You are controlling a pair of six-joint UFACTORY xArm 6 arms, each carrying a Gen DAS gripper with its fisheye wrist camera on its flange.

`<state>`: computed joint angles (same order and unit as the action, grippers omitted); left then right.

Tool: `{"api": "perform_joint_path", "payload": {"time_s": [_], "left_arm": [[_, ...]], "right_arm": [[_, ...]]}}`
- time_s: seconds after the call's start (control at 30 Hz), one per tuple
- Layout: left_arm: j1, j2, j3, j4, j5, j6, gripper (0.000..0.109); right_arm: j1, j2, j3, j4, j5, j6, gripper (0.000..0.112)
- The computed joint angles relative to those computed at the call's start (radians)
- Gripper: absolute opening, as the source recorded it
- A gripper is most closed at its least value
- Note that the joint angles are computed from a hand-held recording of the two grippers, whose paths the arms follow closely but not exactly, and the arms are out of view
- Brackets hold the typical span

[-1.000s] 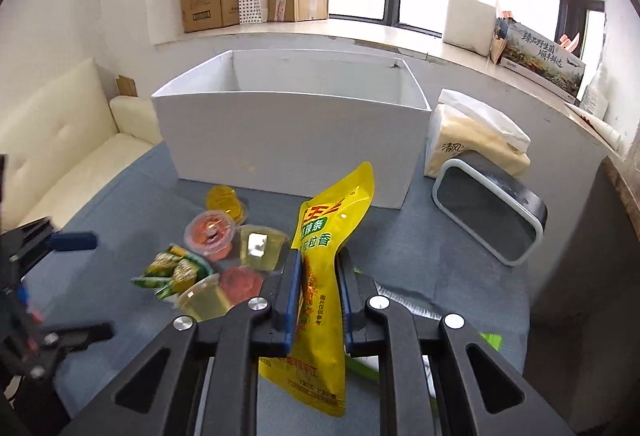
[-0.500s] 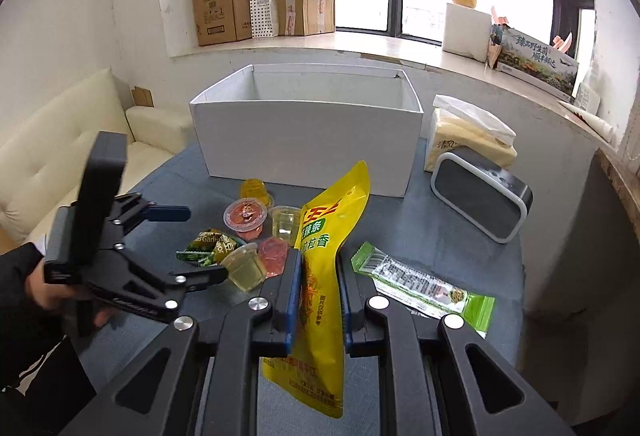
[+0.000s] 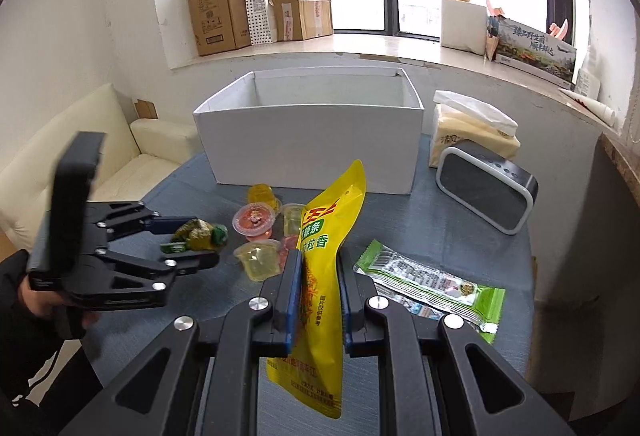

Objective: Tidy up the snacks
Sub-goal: 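Carry the yellow bag into the box with the right gripper while the left drops the pea bag in, then grasp the green-and-white snack packet with the right gripper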

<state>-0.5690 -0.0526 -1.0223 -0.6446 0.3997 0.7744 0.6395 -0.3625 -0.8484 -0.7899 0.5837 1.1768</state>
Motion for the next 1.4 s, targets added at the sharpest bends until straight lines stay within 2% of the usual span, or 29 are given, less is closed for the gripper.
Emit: {"api": "perform_joint_path", "payload": {"time_s": [0.07, 0.2, 0.33, 0.4, 0.47, 0.57, 0.63, 0.73, 0.9, 1.03, 1.07, 1.1, 1.13, 1.17, 1.27, 1.37, 1.4], "left_arm": [[0.003, -0.036, 0.001, -0.063, 0.010, 0.045, 0.054], [0.016, -0.079, -0.027, -0.124, 0.003, 0.087, 0.054], [0.054, -0.023, -0.153, -0.130, 0.042, 0.076, 0.054], [0.072, 0.023, -0.234, -0.115, 0.063, 0.051, 0.054], [0.091, 0.085, -0.334, -0.114, 0.098, 0.047, 0.054], [0.102, 0.192, -0.492, -0.016, 0.107, -0.018, 0.054], [0.119, 0.255, -0.588, -0.014, 0.133, -0.037, 0.054], [0.137, 0.368, -0.753, 0.029, 0.181, -0.092, 0.054], [0.136, 0.590, -1.043, 0.186, 0.260, -0.226, 0.055], [0.135, 0.737, -1.230, 0.300, 0.308, -0.308, 0.060], [0.136, 0.768, -1.272, 0.311, 0.328, -0.315, 0.079], [0.137, 0.796, -1.309, 0.323, 0.346, -0.324, 0.103], [0.139, 0.801, -1.305, 0.323, 0.333, -0.328, 0.103], [0.141, 0.786, -1.269, 0.296, 0.306, -0.309, 0.103], [0.146, 0.783, -1.258, 0.283, 0.332, -0.314, 0.103], [0.140, 0.714, -1.128, 0.276, 0.255, -0.283, 0.103], [0.141, 0.701, -1.105, 0.262, 0.253, -0.278, 0.103]], "right_arm": [[-0.008, 0.007, -0.010, 0.009, -0.028, 0.000, 0.017], [-0.014, 0.036, -0.078, 0.002, -0.011, -0.034, 0.017], [-0.025, 0.089, -0.186, -0.015, 0.020, -0.090, 0.017], [-0.052, 0.124, -0.242, 0.002, 0.003, -0.120, 0.017], [-0.080, 0.165, -0.304, 0.008, -0.006, -0.144, 0.017], [-0.121, 0.220, -0.385, 0.034, -0.026, -0.171, 0.017], [-0.151, 0.274, -0.458, 0.045, -0.024, -0.190, 0.017], [-0.206, 0.365, -0.561, 0.148, -0.059, -0.269, 0.017], [-0.280, 0.517, -0.704, 0.263, -0.109, -0.350, 0.017], [-0.299, 0.629, -0.824, 0.333, -0.063, -0.442, 0.017], [-0.302, 0.646, -0.843, 0.320, -0.054, -0.428, 0.019], [-0.303, 0.657, -0.858, 0.316, -0.039, -0.415, 0.039], [-0.307, 0.663, -0.862, 0.310, -0.033, -0.398, 0.059], [-0.312, 0.659, -0.850, 0.293, -0.045, -0.374, 0.102], [-0.316, 0.650, -0.830, 0.310, -0.053, -0.392, 0.103], [-0.309, 0.629, -0.794, 0.300, -0.054, -0.382, 0.103], [-0.305, 0.620, -0.783, 0.293, -0.052, -0.375, 0.103]]}}
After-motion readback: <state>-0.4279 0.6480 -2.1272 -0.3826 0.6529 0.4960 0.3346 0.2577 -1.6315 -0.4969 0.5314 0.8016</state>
